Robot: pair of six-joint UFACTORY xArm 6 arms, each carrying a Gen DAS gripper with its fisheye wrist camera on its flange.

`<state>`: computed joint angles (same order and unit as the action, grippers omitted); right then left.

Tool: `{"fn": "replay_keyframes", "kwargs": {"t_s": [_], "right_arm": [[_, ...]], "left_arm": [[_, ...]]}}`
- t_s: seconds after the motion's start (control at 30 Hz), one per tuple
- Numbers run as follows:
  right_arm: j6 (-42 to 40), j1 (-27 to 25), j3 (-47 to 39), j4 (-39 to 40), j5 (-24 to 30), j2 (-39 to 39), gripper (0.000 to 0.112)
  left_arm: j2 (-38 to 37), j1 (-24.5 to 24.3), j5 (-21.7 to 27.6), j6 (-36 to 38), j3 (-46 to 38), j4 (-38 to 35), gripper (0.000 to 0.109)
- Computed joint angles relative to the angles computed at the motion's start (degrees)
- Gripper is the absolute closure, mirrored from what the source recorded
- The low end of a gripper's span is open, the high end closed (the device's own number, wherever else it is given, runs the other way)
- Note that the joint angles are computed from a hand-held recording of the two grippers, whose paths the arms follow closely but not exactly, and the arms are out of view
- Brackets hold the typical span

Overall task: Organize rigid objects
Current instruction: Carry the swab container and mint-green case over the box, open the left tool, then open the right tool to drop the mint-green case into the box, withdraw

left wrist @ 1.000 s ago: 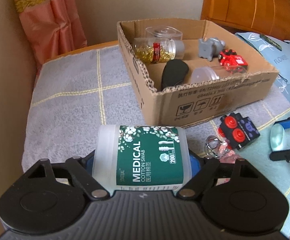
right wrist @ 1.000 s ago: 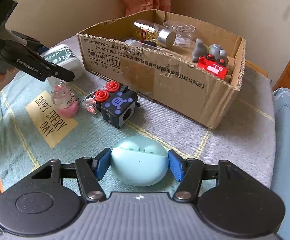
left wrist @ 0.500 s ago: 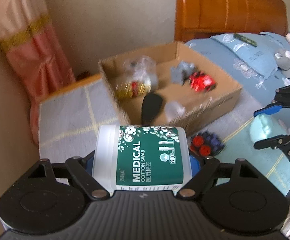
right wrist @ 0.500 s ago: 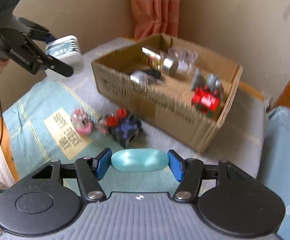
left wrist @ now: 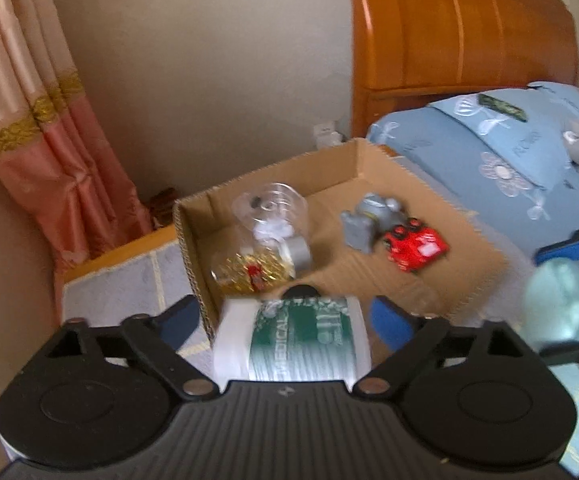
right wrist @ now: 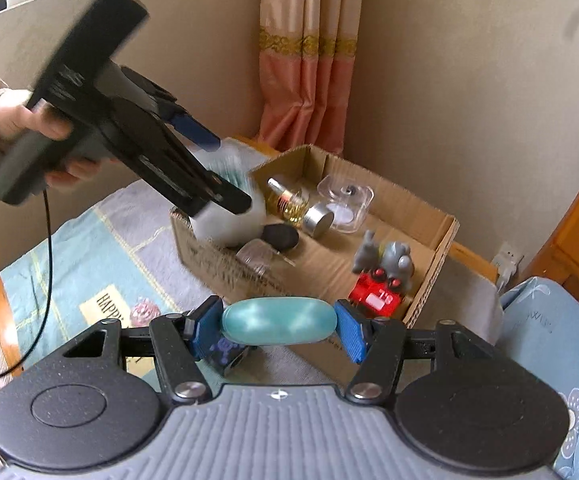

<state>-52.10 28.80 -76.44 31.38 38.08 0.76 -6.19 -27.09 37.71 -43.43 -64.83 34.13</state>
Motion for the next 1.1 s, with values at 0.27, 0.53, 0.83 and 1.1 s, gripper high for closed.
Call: {"fn": "replay_keyframes", "kwargs": {"t_s": [0.27,0.53,0.83,1.1], "right_arm": [[0.76,0.56,-5.49,-0.99,0.76,4.11,0.046],[7.29,1.36,-17.53,-5.67,3.42,13.29,0.046],[19.02,3.13,-31.89,-14.19,8.07,24.6,0.046],[22.4,4.19,-26.35,-15.56,0.7,21.85,0.009]], "left_arm": [[-4.1,-0.55,-1.08,-3.24,4.57,1.65,0.013],[-10.8,-2.28,-0.92,-5.17,10.01,2.89,0.009],[-17.47,-2.89,-0.63,-11.32,15.75,6.16,0.009],[-19.32,-4.32,1.64,-14.94,17.87,7.77,0.009]]}}
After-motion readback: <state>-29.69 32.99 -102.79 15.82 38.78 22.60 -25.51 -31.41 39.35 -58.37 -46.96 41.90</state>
